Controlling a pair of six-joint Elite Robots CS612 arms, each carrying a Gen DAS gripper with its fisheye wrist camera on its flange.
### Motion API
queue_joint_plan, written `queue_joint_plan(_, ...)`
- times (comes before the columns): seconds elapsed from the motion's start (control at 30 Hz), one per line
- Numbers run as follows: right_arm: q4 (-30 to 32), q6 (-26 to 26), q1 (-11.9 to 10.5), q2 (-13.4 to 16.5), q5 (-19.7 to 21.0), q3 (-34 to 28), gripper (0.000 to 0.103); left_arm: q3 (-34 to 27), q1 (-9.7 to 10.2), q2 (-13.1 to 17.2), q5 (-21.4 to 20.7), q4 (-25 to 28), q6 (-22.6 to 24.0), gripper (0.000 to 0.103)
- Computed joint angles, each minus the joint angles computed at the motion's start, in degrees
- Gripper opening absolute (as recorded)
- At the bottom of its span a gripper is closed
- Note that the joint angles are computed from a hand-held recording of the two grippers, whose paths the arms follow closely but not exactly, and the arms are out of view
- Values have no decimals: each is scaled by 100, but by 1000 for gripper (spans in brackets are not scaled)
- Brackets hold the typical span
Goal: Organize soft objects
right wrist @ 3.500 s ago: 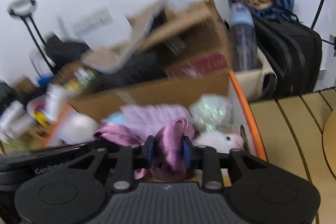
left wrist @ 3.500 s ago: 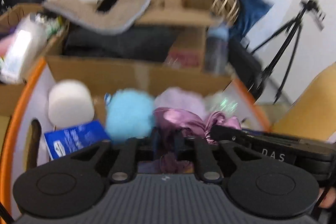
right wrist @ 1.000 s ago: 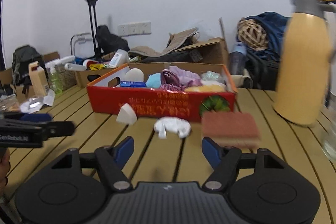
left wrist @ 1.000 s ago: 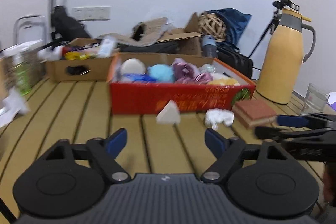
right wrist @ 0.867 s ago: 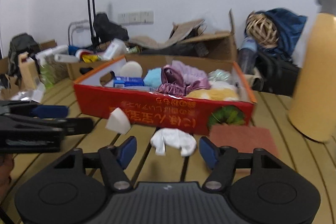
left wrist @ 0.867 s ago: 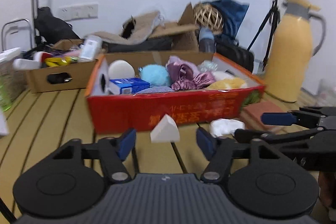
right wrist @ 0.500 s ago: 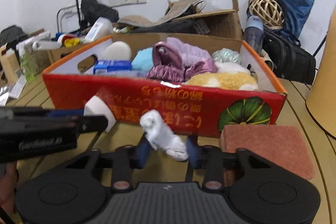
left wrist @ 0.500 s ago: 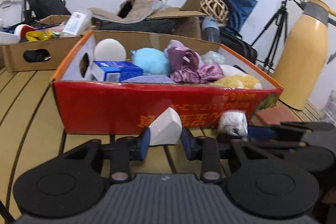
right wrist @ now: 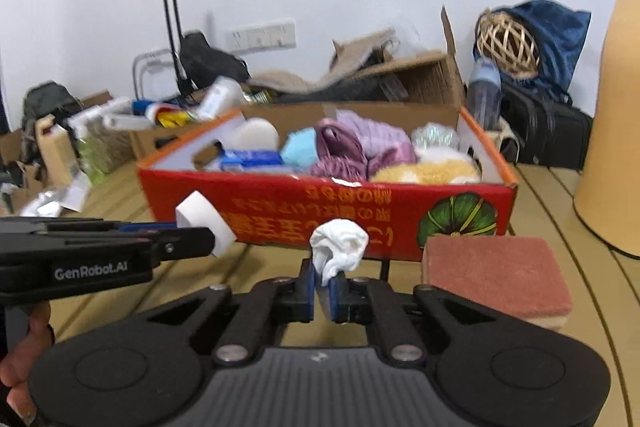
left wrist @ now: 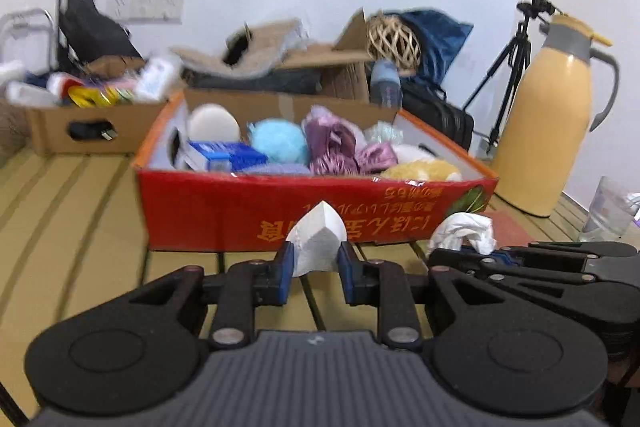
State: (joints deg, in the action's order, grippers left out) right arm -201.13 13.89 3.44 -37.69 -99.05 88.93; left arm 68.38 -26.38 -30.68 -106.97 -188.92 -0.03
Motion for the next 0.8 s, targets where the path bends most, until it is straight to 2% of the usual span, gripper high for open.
queue_joint_plan(0.17,-668,-63,97,-211,26,498,7,1016,2,-418,186,-1141,-83,24)
queue_joint_plan(0.3,-956,99,185,-403,-11,935,7,1694,12,-727,182,-1211,-385,25)
queue_joint_plan(0.37,-930,220,237,-502,-99,1143,7,2028,-6,-876,202,-1353,-296,25)
queue_joint_plan(0.47,-981,470,271,-633,-21,1454,7,2361,-8,-1036,182,-1510,-185,25)
queue_joint_plan(0.63,-941,479,271,-800,37,1665,7,2331,-9,-1068,215,-1607,-59,27)
queue_joint_plan(0.8,-1001,160,152,-836,174,1436,7,1715,37,-864,92,-1439,57,27)
